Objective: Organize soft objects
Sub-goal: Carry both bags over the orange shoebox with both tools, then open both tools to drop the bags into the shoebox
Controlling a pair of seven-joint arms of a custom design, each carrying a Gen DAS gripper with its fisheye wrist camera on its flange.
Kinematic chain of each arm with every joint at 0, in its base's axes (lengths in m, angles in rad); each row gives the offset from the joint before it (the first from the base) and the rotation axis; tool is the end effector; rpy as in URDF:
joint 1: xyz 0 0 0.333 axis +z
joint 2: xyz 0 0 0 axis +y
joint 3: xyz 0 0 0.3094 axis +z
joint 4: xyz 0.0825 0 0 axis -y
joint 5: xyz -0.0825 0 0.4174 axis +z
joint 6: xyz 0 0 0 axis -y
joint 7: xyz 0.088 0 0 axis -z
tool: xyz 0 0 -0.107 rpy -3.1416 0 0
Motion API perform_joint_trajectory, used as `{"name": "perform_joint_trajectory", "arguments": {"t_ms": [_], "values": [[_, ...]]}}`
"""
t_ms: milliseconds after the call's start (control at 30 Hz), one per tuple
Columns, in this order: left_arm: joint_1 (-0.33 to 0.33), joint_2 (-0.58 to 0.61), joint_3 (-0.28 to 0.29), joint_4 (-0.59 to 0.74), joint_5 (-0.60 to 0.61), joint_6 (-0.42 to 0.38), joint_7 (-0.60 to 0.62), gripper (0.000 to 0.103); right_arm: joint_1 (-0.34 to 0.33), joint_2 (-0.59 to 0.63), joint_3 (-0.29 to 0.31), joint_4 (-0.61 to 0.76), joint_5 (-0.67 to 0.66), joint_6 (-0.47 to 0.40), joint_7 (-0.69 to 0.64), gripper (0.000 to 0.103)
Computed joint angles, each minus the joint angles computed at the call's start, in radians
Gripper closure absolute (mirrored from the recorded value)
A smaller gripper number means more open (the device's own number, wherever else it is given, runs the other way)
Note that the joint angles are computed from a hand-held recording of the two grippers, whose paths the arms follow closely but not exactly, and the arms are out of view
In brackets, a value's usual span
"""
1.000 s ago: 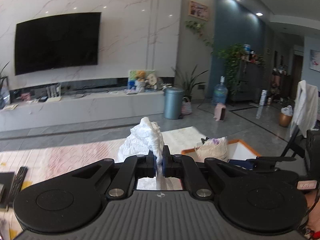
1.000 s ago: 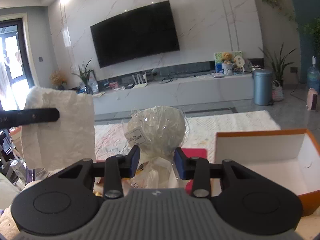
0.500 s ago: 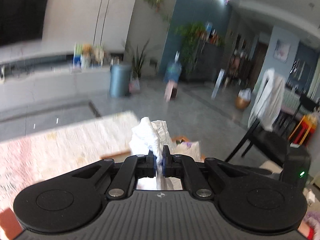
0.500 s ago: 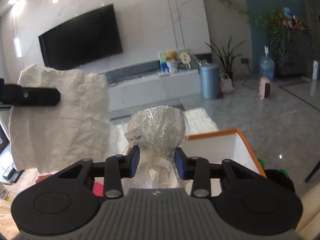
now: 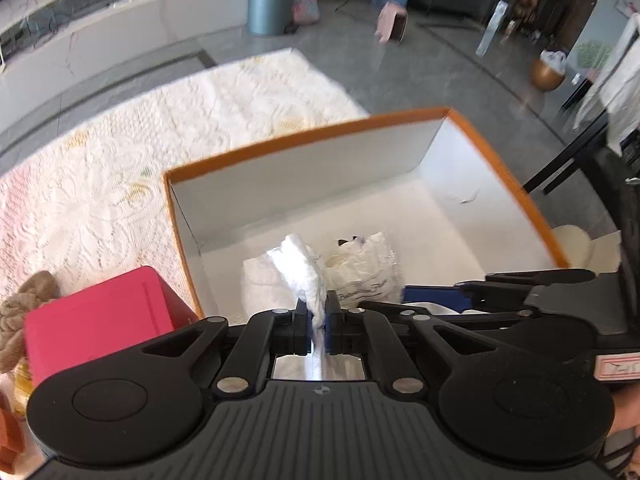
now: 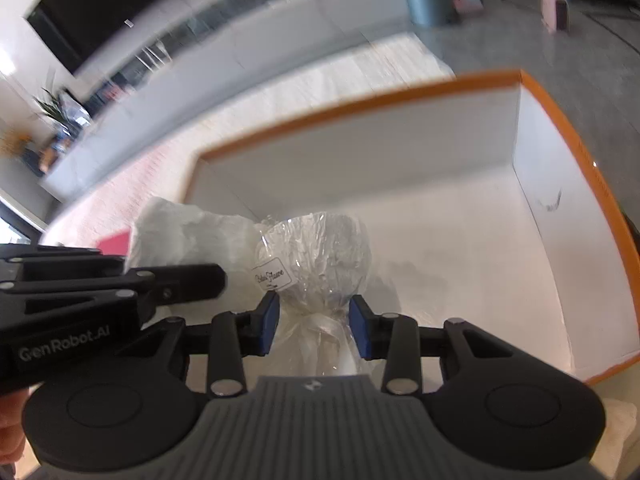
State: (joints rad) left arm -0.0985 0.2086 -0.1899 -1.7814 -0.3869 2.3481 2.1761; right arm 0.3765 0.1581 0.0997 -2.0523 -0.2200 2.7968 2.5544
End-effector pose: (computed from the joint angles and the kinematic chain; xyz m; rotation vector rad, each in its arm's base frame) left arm 0.6521 -0.1912 0.4583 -1.3085 2.6688 -0.7559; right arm 0.5704 0.3036 0.4019 -1.4878 2.0793 -0.1980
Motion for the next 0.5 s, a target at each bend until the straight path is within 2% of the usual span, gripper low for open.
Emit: {"name": "perform_joint_trajectory", "arguments": {"t_ms": [100, 267, 300, 467, 500], "values": [[-0.017, 0.022, 0.008, 0.004, 0.067, 0.0, -0.035, 0.097, -0.025, 0.023, 0.024, 0.02, 0.089, -0.031, -0.101, 0.065], [-0.046, 0.042, 0.014, -0.011, 0.175, 0.051, -0.076, 0.094, -0.019, 0.061, 0.014, 0.069, 0.077, -0.116, -0.161, 0.064], [-0.05, 0.054, 0.018, 0.001, 0.192, 0.047, -0.098, 0.09, -0.021, 0.064, 0.014, 0.074, 0.081, -0.127, -0.172, 0.063], [-0.04, 0.06, 0.007, 0.018, 0.174, 0.028, -0.101, 0.084, -0.004, 0.048, -0.006, 0.057, 0.027, -0.143, -0.142, 0.057], [-0.04, 0.06, 0.003, 0.026, 0.169, 0.027, -0.1, 0.079, 0.002, 0.051, -0.01, 0.068, 0.007, -0.161, -0.127, 0.056]]}}
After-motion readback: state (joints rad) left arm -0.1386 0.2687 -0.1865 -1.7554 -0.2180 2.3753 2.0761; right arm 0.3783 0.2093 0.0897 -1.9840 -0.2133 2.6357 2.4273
